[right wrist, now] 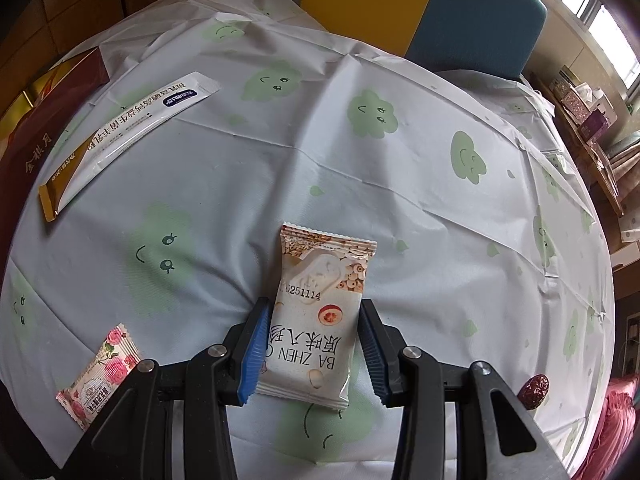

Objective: Organize snacks
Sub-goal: 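Carry the red candy into the gold tray and open the left tool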

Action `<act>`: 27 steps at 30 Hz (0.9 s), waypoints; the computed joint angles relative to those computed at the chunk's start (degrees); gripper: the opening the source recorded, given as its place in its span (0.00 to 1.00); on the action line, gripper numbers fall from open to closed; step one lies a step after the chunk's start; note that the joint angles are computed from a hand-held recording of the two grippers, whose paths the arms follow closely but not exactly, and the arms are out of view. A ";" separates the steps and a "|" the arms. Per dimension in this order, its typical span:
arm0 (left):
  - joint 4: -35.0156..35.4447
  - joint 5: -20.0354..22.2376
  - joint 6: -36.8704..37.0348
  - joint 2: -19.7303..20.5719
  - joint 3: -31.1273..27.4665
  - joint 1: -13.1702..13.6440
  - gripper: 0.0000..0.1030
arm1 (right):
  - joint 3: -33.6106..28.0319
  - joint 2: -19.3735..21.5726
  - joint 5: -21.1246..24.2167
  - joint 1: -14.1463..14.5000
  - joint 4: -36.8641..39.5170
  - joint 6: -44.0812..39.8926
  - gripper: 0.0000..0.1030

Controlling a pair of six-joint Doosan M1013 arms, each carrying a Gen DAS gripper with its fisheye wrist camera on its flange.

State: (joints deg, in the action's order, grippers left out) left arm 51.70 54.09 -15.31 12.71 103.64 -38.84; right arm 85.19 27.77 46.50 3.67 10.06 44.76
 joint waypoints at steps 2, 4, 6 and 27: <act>-0.42 -0.08 -0.26 -0.14 0.21 0.32 0.17 | 0.00 -0.01 0.06 -0.01 0.10 -0.06 0.42; -0.75 0.13 -0.42 -0.24 0.37 0.61 0.17 | -0.06 0.03 0.00 -0.03 0.05 -0.22 0.42; -1.12 0.24 -0.18 -0.29 0.41 0.89 0.17 | 0.03 -0.02 -0.22 0.01 -0.09 -0.35 0.42; -10.65 -9.87 4.36 -1.26 -0.05 9.27 0.17 | 1.24 -0.76 -2.33 0.48 -1.59 -2.09 0.42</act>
